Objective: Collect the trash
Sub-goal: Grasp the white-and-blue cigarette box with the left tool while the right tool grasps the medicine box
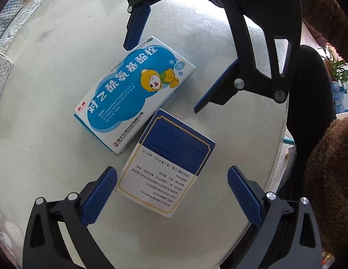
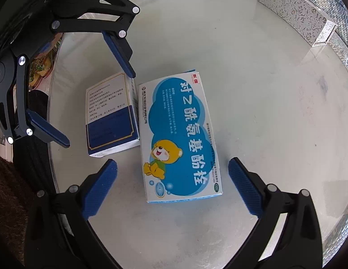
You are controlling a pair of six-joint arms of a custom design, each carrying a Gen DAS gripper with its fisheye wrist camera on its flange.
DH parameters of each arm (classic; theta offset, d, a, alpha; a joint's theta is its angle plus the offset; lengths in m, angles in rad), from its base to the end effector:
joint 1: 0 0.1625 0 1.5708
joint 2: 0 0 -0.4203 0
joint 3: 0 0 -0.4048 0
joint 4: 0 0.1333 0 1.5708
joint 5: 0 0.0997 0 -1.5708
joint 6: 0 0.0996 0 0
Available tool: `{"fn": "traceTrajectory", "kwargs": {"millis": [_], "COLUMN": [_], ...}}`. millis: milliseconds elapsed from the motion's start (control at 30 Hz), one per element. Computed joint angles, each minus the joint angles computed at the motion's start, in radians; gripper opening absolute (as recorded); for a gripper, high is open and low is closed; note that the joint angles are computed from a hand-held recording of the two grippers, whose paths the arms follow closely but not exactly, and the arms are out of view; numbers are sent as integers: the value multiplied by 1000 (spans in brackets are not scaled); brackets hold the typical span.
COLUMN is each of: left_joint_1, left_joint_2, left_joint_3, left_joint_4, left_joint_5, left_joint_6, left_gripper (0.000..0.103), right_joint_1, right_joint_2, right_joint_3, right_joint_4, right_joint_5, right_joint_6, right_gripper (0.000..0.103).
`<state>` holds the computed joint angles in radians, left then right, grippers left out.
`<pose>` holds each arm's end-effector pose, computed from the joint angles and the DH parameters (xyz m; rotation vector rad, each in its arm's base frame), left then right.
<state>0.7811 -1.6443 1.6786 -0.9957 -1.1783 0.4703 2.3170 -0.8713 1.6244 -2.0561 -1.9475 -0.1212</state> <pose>-0.1654 -0.4053 0.4353 1.6462 1.9847 0.7177 0.5038 -0.4025 0.0916 1.1962 -2.4181 -0.1877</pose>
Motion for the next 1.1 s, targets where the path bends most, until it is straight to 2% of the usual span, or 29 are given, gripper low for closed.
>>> {"fn": "traceTrajectory", "kwargs": {"millis": [100,200,300,400,500,567,667,733,900,967,1033,1100], "left_joint_1": [-8,-2,-25,4,19,2,-12,-16,-28,-32,-44,-63], "left_joint_2": [-24,-11,-57,-36,-34,-57,-92,-100,-132,-149,-178,-212], "left_joint_3": [28,52,97,74,65,89,128,138,154,161,179,199], "left_joint_4": [-28,14,-14,-50,-88,-110,-128,-136,-157,-167,-174,-176], "left_joint_5": [18,55,85,49,42,81,84,87,94,104,120,136], "left_joint_6": [8,-42,-5,-55,-99,-100,-158,-203,-330,-393,-439,-485], "left_gripper": [96,95,96,96,90,83,81,78,67,66,65,64], "right_joint_1": [2,9,20,33,56,65,73,78,108,120,150,161], "right_joint_2": [9,23,41,52,71,79,82,79,98,87,103,81], "right_joint_3": [-2,-4,1,13,23,25,26,21,14,13,-2,15], "right_joint_4": [-15,-32,-60,-100,-131,-142,-162,-154,-134,-122,-84,-98], "right_joint_5": [-5,-18,-36,-69,-120,-142,-160,-170,-220,-260,-337,-326], "right_joint_6": [11,18,25,38,45,63,114,151,276,320,416,466], "right_gripper": [97,97,97,97,95,93,81,63,62,62,62,62]}}
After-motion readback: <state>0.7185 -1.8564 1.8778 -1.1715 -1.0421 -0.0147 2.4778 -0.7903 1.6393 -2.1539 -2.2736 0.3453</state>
